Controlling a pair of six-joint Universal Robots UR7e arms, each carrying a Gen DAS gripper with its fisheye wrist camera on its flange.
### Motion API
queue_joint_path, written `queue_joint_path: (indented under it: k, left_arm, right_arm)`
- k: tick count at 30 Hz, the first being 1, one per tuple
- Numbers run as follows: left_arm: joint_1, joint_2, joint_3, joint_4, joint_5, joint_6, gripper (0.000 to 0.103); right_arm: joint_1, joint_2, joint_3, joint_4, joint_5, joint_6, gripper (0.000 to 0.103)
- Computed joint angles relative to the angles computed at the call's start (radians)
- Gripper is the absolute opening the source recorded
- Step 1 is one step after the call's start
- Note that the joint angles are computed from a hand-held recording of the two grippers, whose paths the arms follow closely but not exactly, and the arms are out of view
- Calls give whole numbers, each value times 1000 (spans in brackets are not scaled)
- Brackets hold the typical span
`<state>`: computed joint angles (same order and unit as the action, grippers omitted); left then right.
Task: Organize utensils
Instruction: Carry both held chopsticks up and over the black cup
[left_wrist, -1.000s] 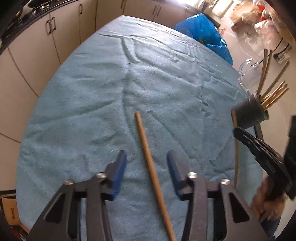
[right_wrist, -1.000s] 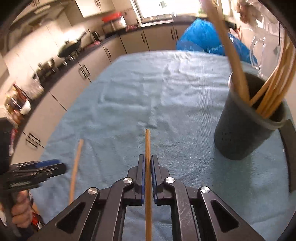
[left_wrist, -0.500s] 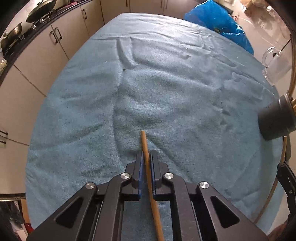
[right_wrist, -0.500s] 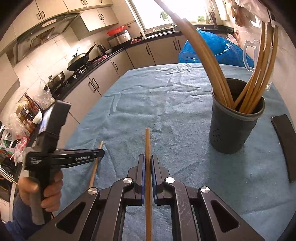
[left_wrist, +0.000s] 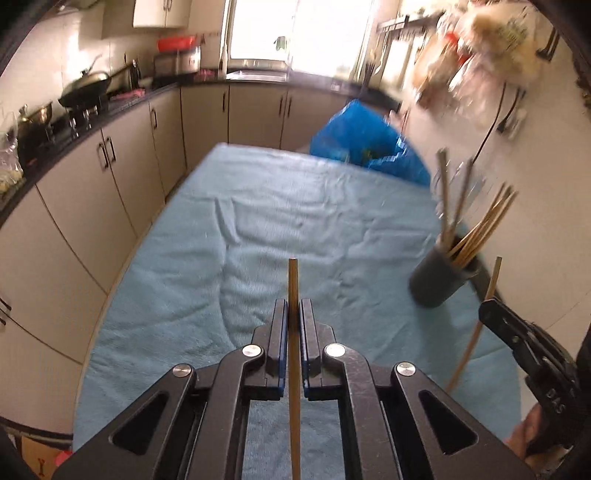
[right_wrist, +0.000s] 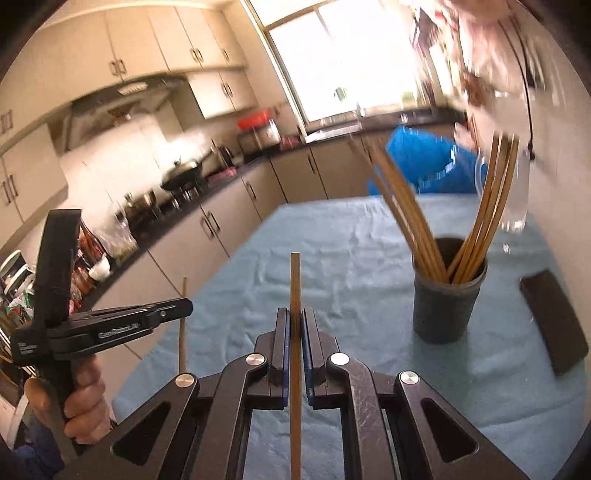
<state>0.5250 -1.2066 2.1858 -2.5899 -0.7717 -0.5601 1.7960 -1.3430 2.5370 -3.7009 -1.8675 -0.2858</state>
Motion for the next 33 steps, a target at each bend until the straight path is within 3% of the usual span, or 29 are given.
queue_joint_path:
  k: [9, 33]
  left_arm:
    - [-57, -47, 33, -45, 30, 10, 5]
    - [-91, -20, 30, -65, 62, 29, 5]
  right_arm:
    - [76, 29, 21, -133, -39, -18, 7]
    - [50, -22, 40, -167, -37, -5, 7]
